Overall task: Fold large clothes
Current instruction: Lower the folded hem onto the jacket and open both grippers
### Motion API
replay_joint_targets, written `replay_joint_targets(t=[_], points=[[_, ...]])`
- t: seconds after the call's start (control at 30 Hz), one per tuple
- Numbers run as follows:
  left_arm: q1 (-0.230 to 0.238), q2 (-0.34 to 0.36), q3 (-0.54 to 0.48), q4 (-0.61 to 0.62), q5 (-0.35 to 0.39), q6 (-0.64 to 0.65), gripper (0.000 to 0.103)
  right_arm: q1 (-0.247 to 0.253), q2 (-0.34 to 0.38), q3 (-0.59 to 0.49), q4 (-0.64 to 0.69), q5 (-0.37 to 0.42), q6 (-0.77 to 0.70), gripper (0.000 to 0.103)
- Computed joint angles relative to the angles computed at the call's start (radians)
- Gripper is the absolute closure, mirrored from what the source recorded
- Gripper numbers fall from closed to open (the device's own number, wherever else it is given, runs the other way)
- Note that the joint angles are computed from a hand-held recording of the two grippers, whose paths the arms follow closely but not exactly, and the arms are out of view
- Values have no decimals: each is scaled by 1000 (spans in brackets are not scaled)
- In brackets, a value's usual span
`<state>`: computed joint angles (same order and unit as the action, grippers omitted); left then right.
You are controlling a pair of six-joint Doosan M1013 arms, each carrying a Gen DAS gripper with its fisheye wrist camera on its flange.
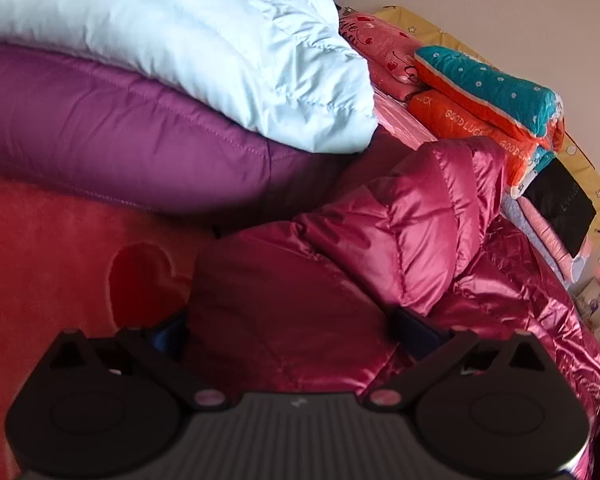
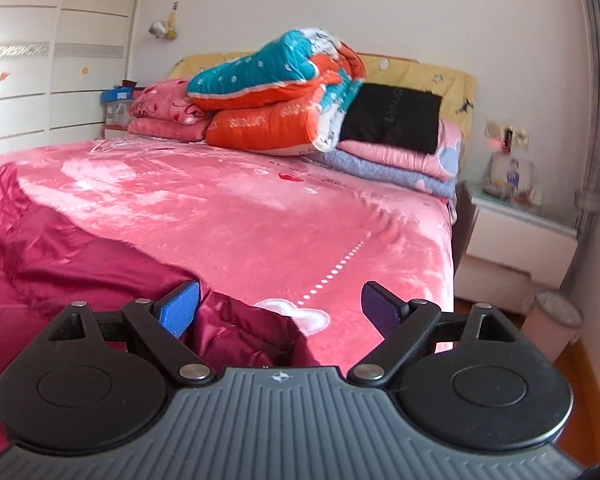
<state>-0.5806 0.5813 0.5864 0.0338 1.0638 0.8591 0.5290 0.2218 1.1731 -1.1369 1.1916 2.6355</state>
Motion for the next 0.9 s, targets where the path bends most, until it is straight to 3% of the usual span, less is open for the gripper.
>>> replay_joint_targets(t=[0.03,0.2,0.3,0.53,0.9], points=[[-3,1,0,5,-4,-7,5,8,1,1,-14,10,-4,0],[-16,-10,15,1,-24,-20,57,41,-5,4,-51,74,5,0],[-32,-25,36,45,-43,-73,71,49,-22,14,-50,87,56,0],[-60,-113,167,162,-88,-255,81,84,-61,57,-75,138,118,0],[-101,-298,406,275,-54,-421,83,161,-114,126,146,168,120,0]])
